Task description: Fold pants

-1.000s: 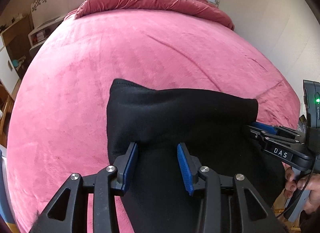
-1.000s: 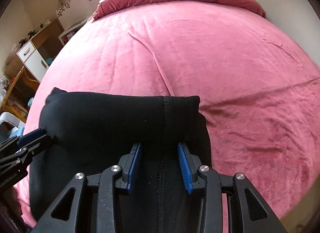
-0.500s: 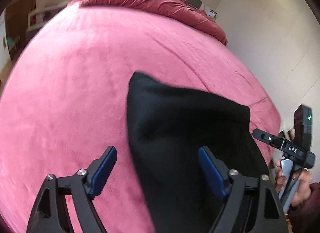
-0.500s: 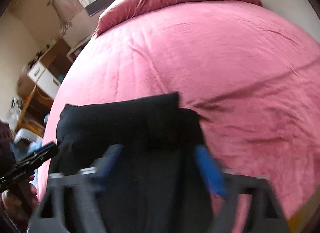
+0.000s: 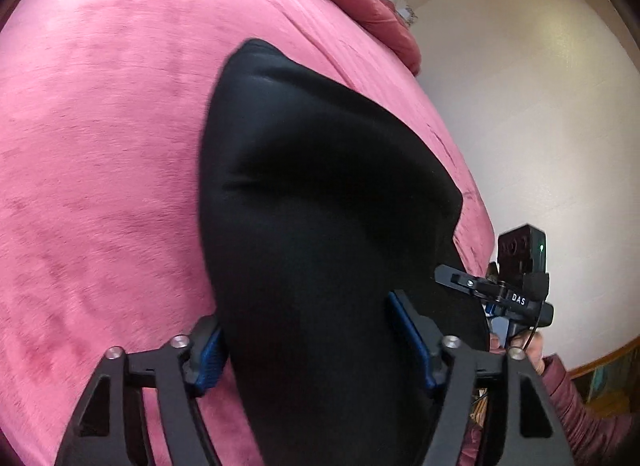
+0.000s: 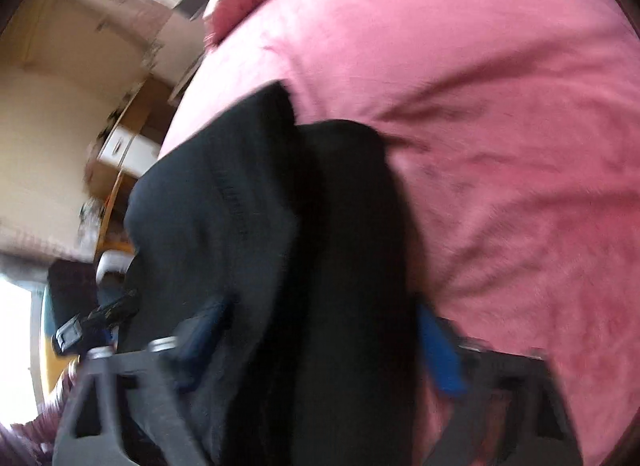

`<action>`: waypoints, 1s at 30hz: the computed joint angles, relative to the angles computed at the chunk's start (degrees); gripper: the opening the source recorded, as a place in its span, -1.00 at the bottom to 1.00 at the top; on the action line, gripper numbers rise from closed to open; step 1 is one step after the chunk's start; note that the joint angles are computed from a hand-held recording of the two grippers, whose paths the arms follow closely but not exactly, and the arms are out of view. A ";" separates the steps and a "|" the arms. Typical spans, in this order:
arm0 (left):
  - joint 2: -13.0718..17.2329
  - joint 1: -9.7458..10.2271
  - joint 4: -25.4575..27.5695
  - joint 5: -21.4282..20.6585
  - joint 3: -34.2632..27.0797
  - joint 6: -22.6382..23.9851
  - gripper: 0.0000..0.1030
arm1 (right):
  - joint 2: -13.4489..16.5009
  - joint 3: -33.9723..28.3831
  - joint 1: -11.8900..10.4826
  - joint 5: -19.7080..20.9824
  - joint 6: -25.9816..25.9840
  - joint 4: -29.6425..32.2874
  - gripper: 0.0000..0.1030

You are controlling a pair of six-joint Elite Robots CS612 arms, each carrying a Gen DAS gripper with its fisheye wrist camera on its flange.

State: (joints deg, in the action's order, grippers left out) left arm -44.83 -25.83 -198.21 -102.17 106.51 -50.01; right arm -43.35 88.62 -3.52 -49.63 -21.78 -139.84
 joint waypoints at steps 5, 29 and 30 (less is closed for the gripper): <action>-1.15 0.22 -3.41 -0.12 0.99 2.49 0.03 | -1.54 0.76 0.33 1.55 -2.22 -0.32 -0.04; -0.90 7.55 11.73 15.41 -5.61 2.74 0.46 | 14.51 -29.98 11.44 -2.68 5.08 5.89 0.37; -1.25 7.41 11.93 16.49 -5.22 2.34 0.49 | 14.02 -29.11 11.36 -3.21 4.99 5.02 0.40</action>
State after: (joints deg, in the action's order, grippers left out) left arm -46.08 -18.43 -186.28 -85.68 101.29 -47.66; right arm -29.33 59.51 7.84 -52.84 -16.80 -134.82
